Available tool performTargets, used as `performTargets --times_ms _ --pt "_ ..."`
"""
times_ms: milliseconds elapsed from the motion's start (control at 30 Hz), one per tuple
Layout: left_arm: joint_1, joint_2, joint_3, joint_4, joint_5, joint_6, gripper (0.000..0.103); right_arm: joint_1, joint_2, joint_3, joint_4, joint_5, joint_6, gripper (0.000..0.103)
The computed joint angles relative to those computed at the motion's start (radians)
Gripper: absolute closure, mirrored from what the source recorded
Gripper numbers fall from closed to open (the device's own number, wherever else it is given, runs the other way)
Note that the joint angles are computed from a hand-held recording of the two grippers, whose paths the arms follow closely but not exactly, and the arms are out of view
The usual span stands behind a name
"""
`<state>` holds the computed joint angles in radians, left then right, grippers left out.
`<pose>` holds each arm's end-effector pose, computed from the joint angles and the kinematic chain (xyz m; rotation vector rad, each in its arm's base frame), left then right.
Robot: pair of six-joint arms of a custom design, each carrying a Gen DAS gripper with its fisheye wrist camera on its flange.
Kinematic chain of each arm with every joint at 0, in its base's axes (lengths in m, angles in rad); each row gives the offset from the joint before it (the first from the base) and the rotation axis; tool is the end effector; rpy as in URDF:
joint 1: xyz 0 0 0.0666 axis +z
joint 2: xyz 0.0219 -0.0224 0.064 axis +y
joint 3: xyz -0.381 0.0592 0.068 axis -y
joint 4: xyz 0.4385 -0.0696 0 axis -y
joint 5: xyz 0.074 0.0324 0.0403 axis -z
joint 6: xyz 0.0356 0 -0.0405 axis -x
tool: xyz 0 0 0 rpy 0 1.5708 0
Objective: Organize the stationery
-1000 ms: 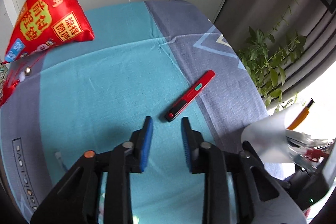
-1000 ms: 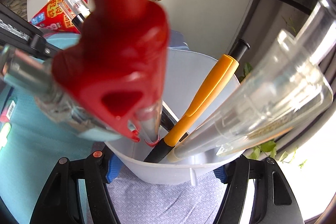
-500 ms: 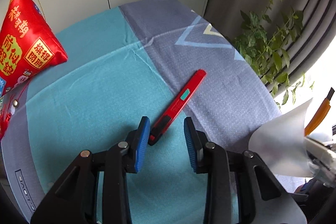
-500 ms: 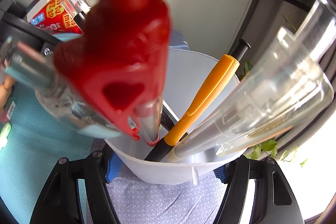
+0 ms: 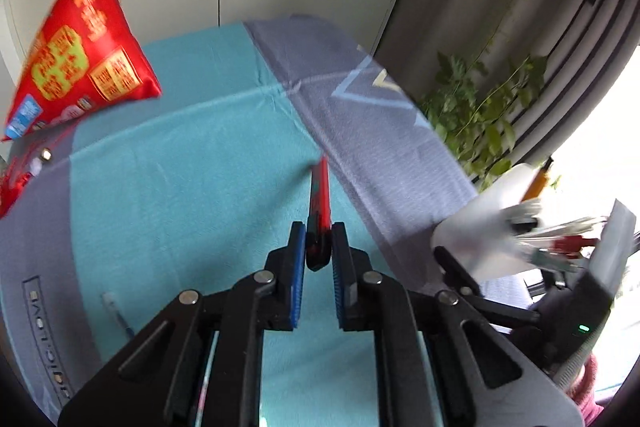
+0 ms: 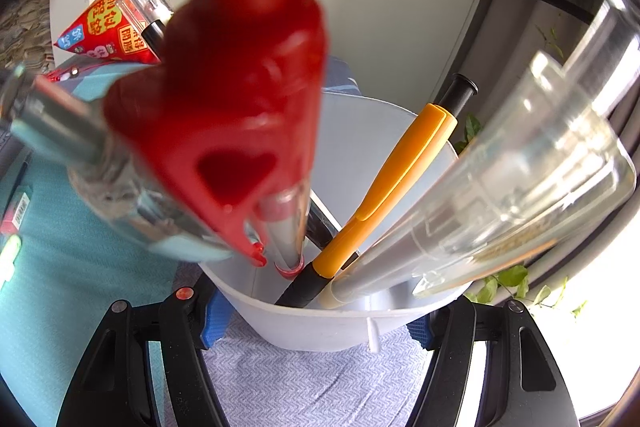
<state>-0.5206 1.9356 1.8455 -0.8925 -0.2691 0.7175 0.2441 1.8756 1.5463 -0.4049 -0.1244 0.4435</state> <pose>0.6274 -0.3493 0.3326 -0.3487 2.4848 -0.1642 0.6754 0.1724 0.2584 -0.8343 2.1416 0.0407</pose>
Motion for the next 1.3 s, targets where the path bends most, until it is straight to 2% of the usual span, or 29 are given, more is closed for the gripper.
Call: performTargets --times_ms 100,300,533,733,833,900,1067,1167,1233,1300 --pt "-0.017 -0.057 -0.035 0.039 -0.048 -0.013 0.093 0.0 -0.001 -0.001 0.001 0.001 0.001 0.033" --pt "-0.045 -0.107 -0.045 0.08 -0.112 -0.054 0.094 0.001 -0.001 -0.002 0.001 0.002 -0.001 0.033" --pt "-0.066 -0.119 -0.027 0.099 -0.131 -0.093 0.096 0.001 -0.002 -0.004 0.002 0.003 -0.001 0.033" --pt "-0.091 -0.099 0.049 0.124 -0.203 -0.19 0.096 0.0 -0.002 -0.002 -0.001 0.0 -0.003 0.033" --pt "-0.093 -0.099 0.05 0.116 -0.184 -0.183 0.094 -0.001 -0.002 -0.001 -0.005 -0.004 -0.005 0.033" --pt "-0.092 -0.093 0.042 0.081 -0.17 -0.16 0.094 -0.001 -0.002 -0.001 -0.004 -0.003 -0.004 0.033" --pt "-0.09 -0.095 -0.06 0.015 -0.093 -0.114 0.094 -0.002 -0.001 0.0 -0.005 -0.005 -0.004 0.033" --pt "-0.098 -0.106 -0.145 0.032 -0.074 -0.123 0.083 -0.002 0.0 0.003 -0.008 -0.006 -0.005 0.032" --pt "-0.104 -0.106 -0.181 0.049 -0.077 -0.125 0.066 -0.001 0.0 0.002 -0.006 -0.005 -0.004 0.032" --pt "-0.111 -0.099 -0.203 0.068 -0.086 -0.141 0.066 -0.001 0.0 0.004 -0.007 -0.004 -0.003 0.032"
